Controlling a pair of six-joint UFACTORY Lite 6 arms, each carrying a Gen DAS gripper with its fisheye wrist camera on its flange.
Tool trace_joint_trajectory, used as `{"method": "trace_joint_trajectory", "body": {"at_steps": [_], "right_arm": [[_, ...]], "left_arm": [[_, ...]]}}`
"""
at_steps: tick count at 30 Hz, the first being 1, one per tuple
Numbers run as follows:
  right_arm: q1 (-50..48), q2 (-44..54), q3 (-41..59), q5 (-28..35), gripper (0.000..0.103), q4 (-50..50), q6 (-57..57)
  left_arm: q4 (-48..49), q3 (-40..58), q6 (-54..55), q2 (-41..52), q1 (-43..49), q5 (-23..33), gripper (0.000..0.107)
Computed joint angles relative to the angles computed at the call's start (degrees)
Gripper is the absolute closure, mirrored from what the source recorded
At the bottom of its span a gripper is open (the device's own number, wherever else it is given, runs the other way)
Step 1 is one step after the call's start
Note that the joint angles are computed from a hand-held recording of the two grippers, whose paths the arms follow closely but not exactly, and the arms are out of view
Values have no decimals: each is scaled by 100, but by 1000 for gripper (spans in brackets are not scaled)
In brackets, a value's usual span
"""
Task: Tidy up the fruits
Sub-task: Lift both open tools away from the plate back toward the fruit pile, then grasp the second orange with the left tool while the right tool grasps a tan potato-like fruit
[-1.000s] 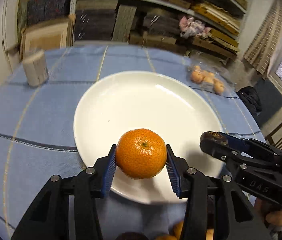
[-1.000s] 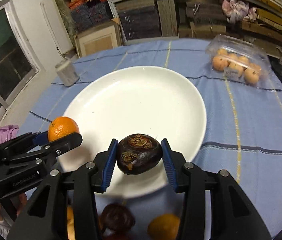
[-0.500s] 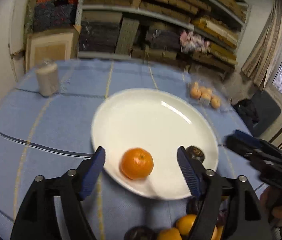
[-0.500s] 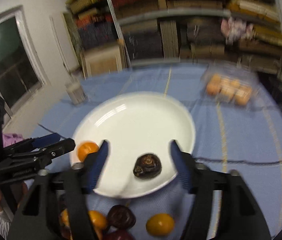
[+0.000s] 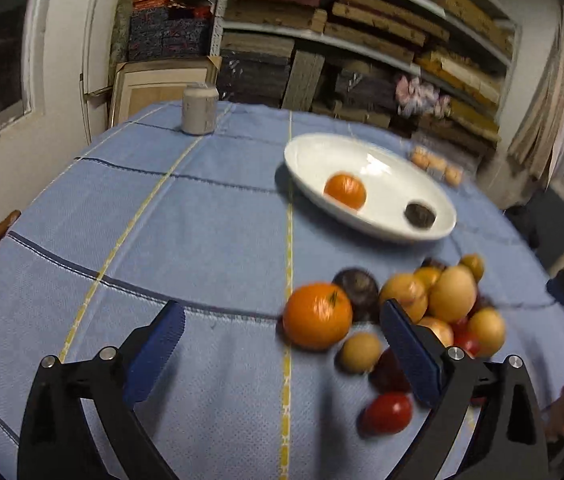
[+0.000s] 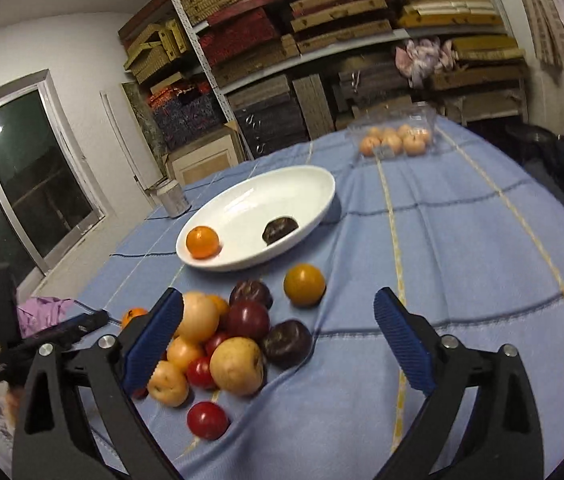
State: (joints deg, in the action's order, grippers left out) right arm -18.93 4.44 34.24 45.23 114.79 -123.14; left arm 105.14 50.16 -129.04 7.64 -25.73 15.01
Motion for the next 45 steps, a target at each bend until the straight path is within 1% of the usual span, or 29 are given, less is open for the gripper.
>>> {"method": "trace_joint_trajectory", "body": {"at_steps": [3, 7, 9, 15, 17, 20, 23, 24, 25, 27, 29, 31, 32, 33, 34, 35, 36, 37, 39, 43, 45], "right_arm": [[39, 9, -40, -127, 7, 122, -58], [-47, 149, 42, -106, 5, 6, 134], [-45, 234, 116, -138, 5, -80, 245], [43, 342, 261, -328, 5, -159, 396], [49, 400, 336, -351, 4, -228, 493], [56, 439, 373, -376, 4, -269, 557], [55, 468, 402, -384, 4, -297, 595], [55, 460, 398, -388, 4, -301, 596], [57, 468, 401, -391, 4, -302, 593], [59, 476, 401, -397, 4, -298, 580], [65, 484, 405, -411, 4, -299, 587], [68, 512, 417, -428, 4, -305, 597], [76, 524, 424, -437, 4, -302, 598], [88, 537, 431, -444, 4, -300, 601], [92, 550, 435, -449, 4, -305, 601], [91, 562, 459, -455, 4, -332, 622], [95, 559, 458, -462, 4, -337, 622], [100, 561, 459, -466, 4, -341, 619], [107, 558, 454, -468, 4, -344, 605], [175, 548, 461, -491, 4, -406, 563], [272, 504, 442, -537, 4, -464, 496]], "left_arm": [[-693, 170, 876, 277, -272, 330, 8], [-538, 304, 927, 496, -395, 483, 8], [-796, 511, 1223, 700, -385, 547, 8], [-1553, 900, 1924, 1098, -35, 425, 7], [-1563, 896, 1909, 1084, 130, 184, 7], [-1745, 909, 2077, 1112, 121, 308, 7], [-2663, 1186, 3052, 1343, 90, 426, 7], [-3038, 1306, 3457, 1447, 147, 351, 7], [-3195, 1335, 3621, 1457, 205, 274, 7], [-3100, 1292, 3542, 1406, 324, 39, 7], [-2652, 1163, 3077, 1299, 352, -22, 9], [-2156, 1054, 2602, 1206, 317, -34, 19], [-2079, 1054, 2558, 1204, 295, -29, 21], [-2083, 1073, 2613, 1235, 256, -10, 26], [-2145, 1095, 2717, 1258, 234, -34, 35], [-2204, 1112, 2830, 1279, 220, -84, 42], [-2273, 1135, 2964, 1306, 210, -149, 52], [-2332, 1169, 3064, 1338, 215, -215, 60], [-2263, 1183, 2984, 1358, 212, -247, 60], [-1966, 1115, 2606, 1303, 340, -491, 61], [-1834, 1083, 2436, 1258, 311, -421, 61]]}}
